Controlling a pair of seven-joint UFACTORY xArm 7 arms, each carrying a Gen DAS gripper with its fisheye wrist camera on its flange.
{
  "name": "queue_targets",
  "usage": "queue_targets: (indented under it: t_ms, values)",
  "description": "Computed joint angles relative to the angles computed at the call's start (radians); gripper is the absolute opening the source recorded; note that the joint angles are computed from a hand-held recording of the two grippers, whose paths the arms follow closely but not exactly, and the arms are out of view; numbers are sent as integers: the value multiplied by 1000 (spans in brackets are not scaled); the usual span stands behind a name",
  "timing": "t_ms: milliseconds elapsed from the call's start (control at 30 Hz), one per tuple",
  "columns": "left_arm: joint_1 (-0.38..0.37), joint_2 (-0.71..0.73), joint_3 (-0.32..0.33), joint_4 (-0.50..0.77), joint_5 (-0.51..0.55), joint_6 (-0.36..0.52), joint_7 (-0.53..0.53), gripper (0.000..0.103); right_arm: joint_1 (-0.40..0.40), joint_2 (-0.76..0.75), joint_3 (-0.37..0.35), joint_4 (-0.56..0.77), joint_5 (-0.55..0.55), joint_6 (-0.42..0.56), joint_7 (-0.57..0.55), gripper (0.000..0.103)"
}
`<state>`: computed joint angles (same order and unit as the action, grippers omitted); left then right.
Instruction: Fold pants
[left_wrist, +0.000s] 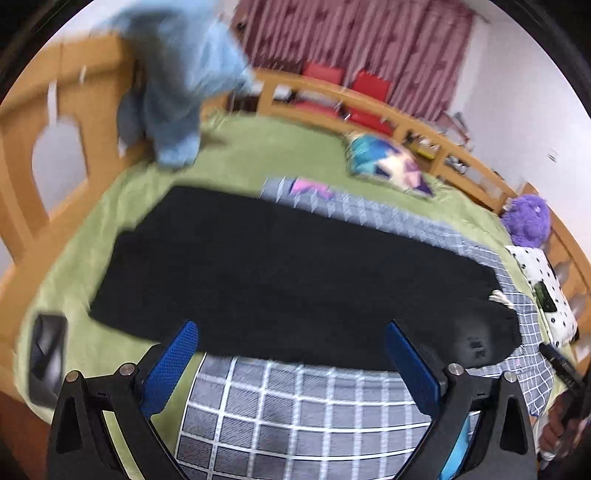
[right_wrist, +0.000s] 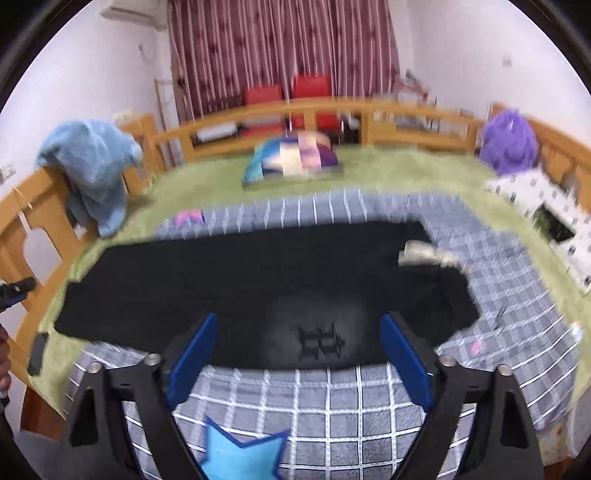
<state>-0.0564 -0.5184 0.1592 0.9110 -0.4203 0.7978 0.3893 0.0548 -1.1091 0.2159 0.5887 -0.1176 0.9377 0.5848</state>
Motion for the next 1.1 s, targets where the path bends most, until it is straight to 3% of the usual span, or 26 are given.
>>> queue_targets:
  t_ms: [67,233,267,533,700,800,867,900,933,967,1000,1100]
  values:
    - [-1,53,30,-31,-30,-18,25,96,12,0,-31,-82,15,-30,-8,68]
    - [19,183,70,-48,-158,-14,79,87,8,-23,-122,-277,57,-136,-32,66]
    - [29,207,67,-46,-176,-15,85,83,0,-33,-140,-310,64,-149,-40,66]
    - [106,336,6,-49,-252,-109,60,83,-73,-189,-220,-464,127,-131,-76,67]
    - [128,360,-19,-41,-273,-159,90,81,-97,-219,-271,-515,188,-247,-104,67]
    - [142,392,-27,-10,-266,-161,69,74,-85,-136,-298,-506,240,-331,-111,67]
    - [154,415,-39,18,-229,-157,23,62,-81,-22,-291,-474,247,-396,-125,66]
    - [160,426,-43,35,-204,-150,-1,57,-82,22,-275,-459,247,-419,-123,60]
    - [165,435,-48,49,-180,-147,-25,46,-86,65,-259,-437,246,-432,-113,51]
    - [170,441,-51,63,-161,-144,-35,26,-86,85,-253,-422,247,-430,-109,29]
    - [173,444,-54,74,-143,-142,-38,17,-88,114,-250,-400,246,-427,-107,21]
    - [179,454,-48,135,-182,-96,39,12,-111,140,-204,-328,203,-392,-104,17]
